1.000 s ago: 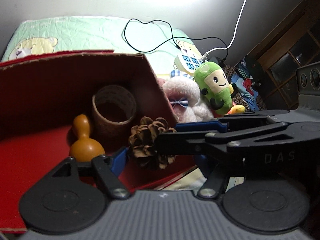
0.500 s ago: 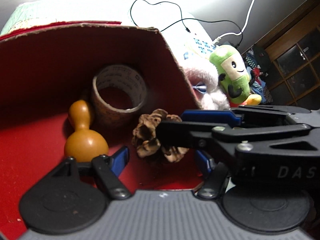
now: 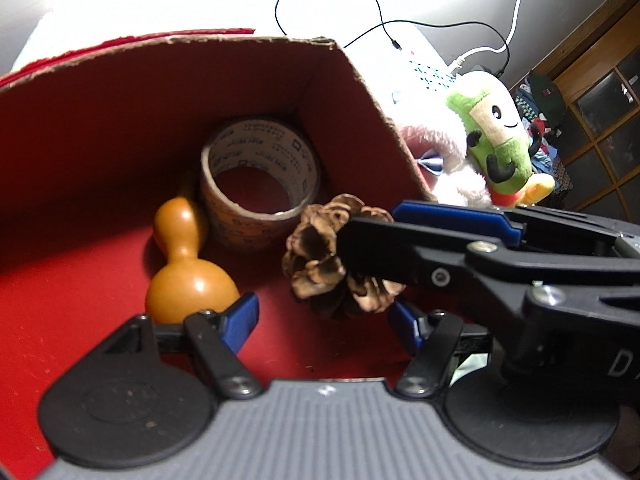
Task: Organize objects
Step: 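Lower the pine cone into the box and open the right tool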
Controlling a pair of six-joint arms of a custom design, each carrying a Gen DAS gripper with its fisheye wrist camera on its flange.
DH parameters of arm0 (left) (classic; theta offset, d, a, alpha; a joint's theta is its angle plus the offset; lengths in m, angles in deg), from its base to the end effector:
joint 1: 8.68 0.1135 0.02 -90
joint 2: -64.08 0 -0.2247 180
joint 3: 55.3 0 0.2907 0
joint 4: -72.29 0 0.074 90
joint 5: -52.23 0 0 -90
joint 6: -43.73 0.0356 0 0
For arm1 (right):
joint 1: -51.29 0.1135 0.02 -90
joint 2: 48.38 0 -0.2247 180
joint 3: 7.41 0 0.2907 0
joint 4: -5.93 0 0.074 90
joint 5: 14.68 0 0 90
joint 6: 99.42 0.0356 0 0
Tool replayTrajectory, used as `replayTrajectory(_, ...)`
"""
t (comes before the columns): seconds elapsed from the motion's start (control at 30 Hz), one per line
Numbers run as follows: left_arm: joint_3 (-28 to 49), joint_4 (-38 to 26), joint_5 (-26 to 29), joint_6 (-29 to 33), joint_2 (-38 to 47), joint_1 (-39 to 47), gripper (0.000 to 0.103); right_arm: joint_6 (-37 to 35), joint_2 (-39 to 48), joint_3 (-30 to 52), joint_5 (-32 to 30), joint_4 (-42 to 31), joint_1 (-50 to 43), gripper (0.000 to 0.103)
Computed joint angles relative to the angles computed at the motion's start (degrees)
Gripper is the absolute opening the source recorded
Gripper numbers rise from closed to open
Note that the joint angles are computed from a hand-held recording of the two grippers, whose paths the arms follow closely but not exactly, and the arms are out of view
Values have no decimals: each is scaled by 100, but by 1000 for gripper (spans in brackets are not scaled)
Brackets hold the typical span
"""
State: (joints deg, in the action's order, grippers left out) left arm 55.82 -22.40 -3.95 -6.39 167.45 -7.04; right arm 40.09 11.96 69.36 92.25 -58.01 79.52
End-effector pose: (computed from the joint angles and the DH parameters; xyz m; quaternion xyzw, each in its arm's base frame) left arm 0.3660 -0.0093 0.2679 0.3206 0.9011 -0.2628 0.1270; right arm 0.2345 0.1141 0.3113 0.2226 0.8962 0.1181 0.3651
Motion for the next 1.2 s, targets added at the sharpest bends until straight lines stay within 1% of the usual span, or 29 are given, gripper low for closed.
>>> replayTrajectory(0.1,-62,119,-103,-42,-57,-40,70,67,-12,-27,100,22,63,43)
replayTrajectory(0.2,-5,86,-108,-45,-1,-33,70,148,-32,-47,163,22,104,43)
replayTrajectory(0.37,-95,200,-183,-101,-87,-73,70,243,-74,-93,252,42,150,43)
replayTrajectory(0.6,-224,350,-278,-216,-199,-130,71,330,-228,-269,365,194,211,43)
replayTrajectory(0.8,-306,447,-330,-250,-277,-150,73,367,-368,-435,442,335,251,43)
replayTrajectory(1.2,-543,774,-528,-439,-523,-216,81,321,-507,-582,493,448,265,41)
